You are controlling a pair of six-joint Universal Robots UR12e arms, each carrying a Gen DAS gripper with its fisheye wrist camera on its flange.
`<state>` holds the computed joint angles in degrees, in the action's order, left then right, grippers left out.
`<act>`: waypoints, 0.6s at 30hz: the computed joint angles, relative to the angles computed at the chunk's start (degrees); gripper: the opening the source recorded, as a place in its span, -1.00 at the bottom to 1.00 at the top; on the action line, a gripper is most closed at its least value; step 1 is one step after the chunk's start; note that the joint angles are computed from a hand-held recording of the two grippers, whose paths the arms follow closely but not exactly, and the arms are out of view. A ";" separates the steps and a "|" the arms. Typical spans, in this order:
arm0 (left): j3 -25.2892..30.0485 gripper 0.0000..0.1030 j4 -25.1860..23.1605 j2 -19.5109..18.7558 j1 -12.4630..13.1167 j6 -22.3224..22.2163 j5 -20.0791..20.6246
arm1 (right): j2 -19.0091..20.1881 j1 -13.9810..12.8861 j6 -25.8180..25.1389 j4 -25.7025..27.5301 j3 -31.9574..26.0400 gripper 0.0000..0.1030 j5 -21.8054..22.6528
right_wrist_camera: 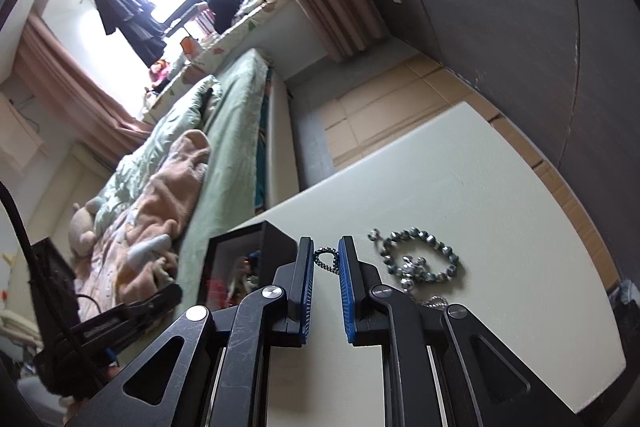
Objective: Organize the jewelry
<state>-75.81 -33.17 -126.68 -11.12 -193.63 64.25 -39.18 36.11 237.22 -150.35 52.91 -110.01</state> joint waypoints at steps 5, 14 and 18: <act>-1.73 0.16 5.32 0.78 1.05 -3.70 -1.10 | 0.43 0.94 -4.66 -1.43 -1.90 -0.73 -2.36; -3.00 0.29 7.77 1.79 1.89 -3.14 -1.07 | 1.86 2.17 -10.79 2.05 -10.14 -0.73 -6.85; -3.12 0.29 8.65 1.79 2.18 -3.50 -2.17 | 3.64 2.66 -14.36 5.73 -16.97 -0.73 -9.16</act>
